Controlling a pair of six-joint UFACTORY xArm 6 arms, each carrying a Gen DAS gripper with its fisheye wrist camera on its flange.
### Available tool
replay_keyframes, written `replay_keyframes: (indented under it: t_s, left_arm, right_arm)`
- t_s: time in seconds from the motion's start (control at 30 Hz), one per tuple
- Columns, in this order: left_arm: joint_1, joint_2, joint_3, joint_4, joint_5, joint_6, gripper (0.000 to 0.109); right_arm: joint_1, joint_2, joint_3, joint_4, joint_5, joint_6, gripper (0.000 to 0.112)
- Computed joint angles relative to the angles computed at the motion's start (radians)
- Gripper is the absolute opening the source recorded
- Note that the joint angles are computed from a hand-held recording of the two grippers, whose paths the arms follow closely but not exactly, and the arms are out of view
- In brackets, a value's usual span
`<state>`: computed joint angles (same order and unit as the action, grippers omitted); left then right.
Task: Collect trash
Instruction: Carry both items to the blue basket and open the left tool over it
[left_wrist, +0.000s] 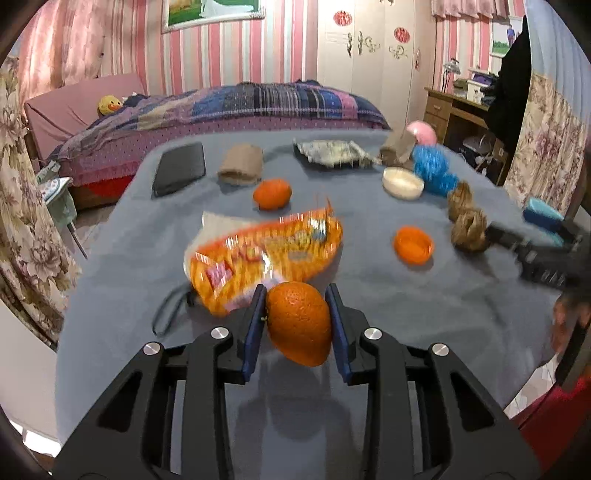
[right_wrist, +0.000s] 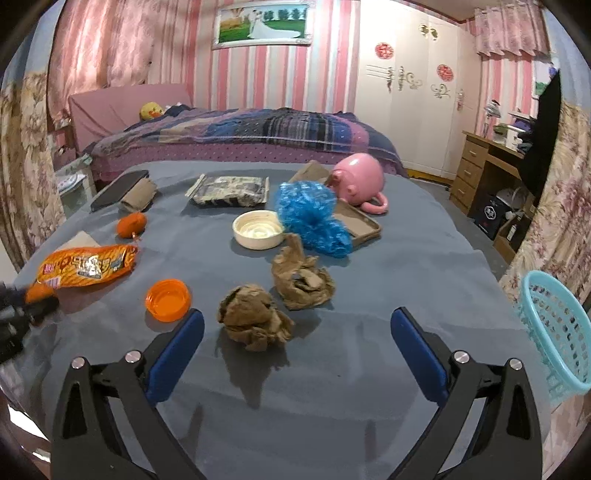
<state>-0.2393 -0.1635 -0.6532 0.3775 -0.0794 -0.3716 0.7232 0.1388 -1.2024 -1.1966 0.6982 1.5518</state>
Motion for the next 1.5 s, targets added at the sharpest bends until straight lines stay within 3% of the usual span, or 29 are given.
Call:
replay_keyframes:
  t_s: [0.07, 0.23, 0.33, 0.53, 0.73, 0.83, 0.97, 1.2, 1.37, 1.5]
  left_arm:
    - [0.003, -0.004, -0.022, 0.026, 0.008, -0.03, 0.031]
    - [0.006, 0.006, -0.094, 0.098, 0.048, -0.108, 0.031]
    - [-0.008, 0.019, -0.144, 0.143, 0.09, -0.152, 0.031]
    - [-0.083, 0.052, -0.253, 0.142, 0.165, -0.15, 0.031]
    - [-0.2, 0.134, -0.399, 0.142, 0.198, -0.161, 0.031]
    - [-0.27, 0.202, -0.497, 0.153, 0.216, -0.168, 0.031]
    - [-0.387, 0.333, -0.668, 0.007, 0.249, -0.057, 0.031]
    - [-0.551, 0.571, -0.973, -0.04, 0.309, 0.009, 0.032]
    - [-0.647, 0.777, -1.23, -0.175, 0.397, 0.147, 0.032]
    - [-0.681, 0.932, -1.454, -0.295, 0.503, 0.243, 0.032]
  right_arm:
    - [-0.008, 0.025, -0.022, 0.035, -0.017, -0.048, 0.082]
    - [-0.04, 0.073, -0.056, 0.113, -0.096, -0.113, 0.069]
    - [-0.066, 0.095, -0.059, 0.191, -0.175, -0.18, 0.043]
    - [-0.064, -0.02, 0.027, 0.123, -0.183, -0.136, 0.041]
    - [-0.124, -0.25, 0.192, 0.013, -0.147, -0.026, 0.041]
    - [-0.169, -0.386, 0.291, -0.015, -0.082, -0.025, 0.041]
    - [-0.277, -0.584, 0.45, -0.001, -0.048, -0.042, 0.041]
    - [-0.49, -0.845, 0.683, 0.056, -0.039, -0.128, 0.042]
    - [-0.627, -0.922, 0.786, 0.079, -0.097, -0.155, 0.041]
    - [-0.806, -0.98, 0.864, 0.124, -0.219, -0.173, 0.04]
